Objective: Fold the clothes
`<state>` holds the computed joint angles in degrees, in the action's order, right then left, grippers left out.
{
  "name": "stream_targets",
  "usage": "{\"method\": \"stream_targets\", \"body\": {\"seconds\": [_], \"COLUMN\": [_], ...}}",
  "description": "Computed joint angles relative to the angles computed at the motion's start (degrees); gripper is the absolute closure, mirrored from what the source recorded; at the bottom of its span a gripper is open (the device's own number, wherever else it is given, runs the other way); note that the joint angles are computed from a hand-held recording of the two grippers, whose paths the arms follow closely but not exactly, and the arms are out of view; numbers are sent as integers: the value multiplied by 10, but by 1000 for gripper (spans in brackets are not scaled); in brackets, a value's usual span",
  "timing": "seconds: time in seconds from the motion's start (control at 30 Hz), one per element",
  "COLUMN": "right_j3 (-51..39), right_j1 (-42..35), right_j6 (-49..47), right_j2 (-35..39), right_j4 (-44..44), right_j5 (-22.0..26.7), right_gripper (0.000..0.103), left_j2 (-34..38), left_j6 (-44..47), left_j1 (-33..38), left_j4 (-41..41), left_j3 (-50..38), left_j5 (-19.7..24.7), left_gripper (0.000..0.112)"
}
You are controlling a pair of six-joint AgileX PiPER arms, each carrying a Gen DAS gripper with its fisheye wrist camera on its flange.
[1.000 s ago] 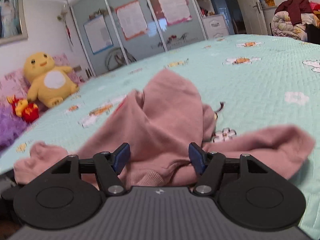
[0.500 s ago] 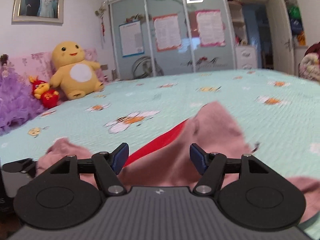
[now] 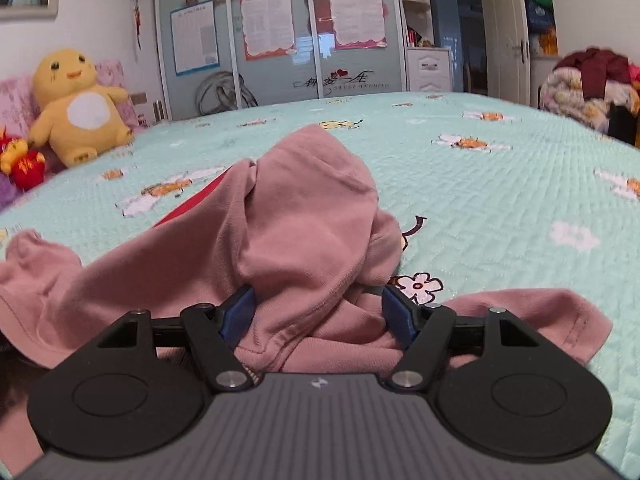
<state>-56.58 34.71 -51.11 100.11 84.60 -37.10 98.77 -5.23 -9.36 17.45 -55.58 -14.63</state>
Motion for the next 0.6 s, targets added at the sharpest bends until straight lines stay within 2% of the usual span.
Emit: {"method": "stream_targets", "body": {"seconds": [0.17, 0.37, 0.6], "right_j3": [11, 24, 39], "right_j1": [-9, -20, -27], "right_j6": [32, 74, 128], "right_j2": [-6, -13, -22], "right_j4": [-22, -55, -101], "right_j5": [20, 41, 56], "right_gripper": [30, 28, 25], "left_j2": [1, -1, -3], "left_j6": [17, 93, 293], "left_j1": [-1, -11, -36], "left_j4": [-15, -85, -267], "left_j3": [0, 3, 6], "left_j5": [0, 0, -3], "left_gripper": [33, 33, 33]}}
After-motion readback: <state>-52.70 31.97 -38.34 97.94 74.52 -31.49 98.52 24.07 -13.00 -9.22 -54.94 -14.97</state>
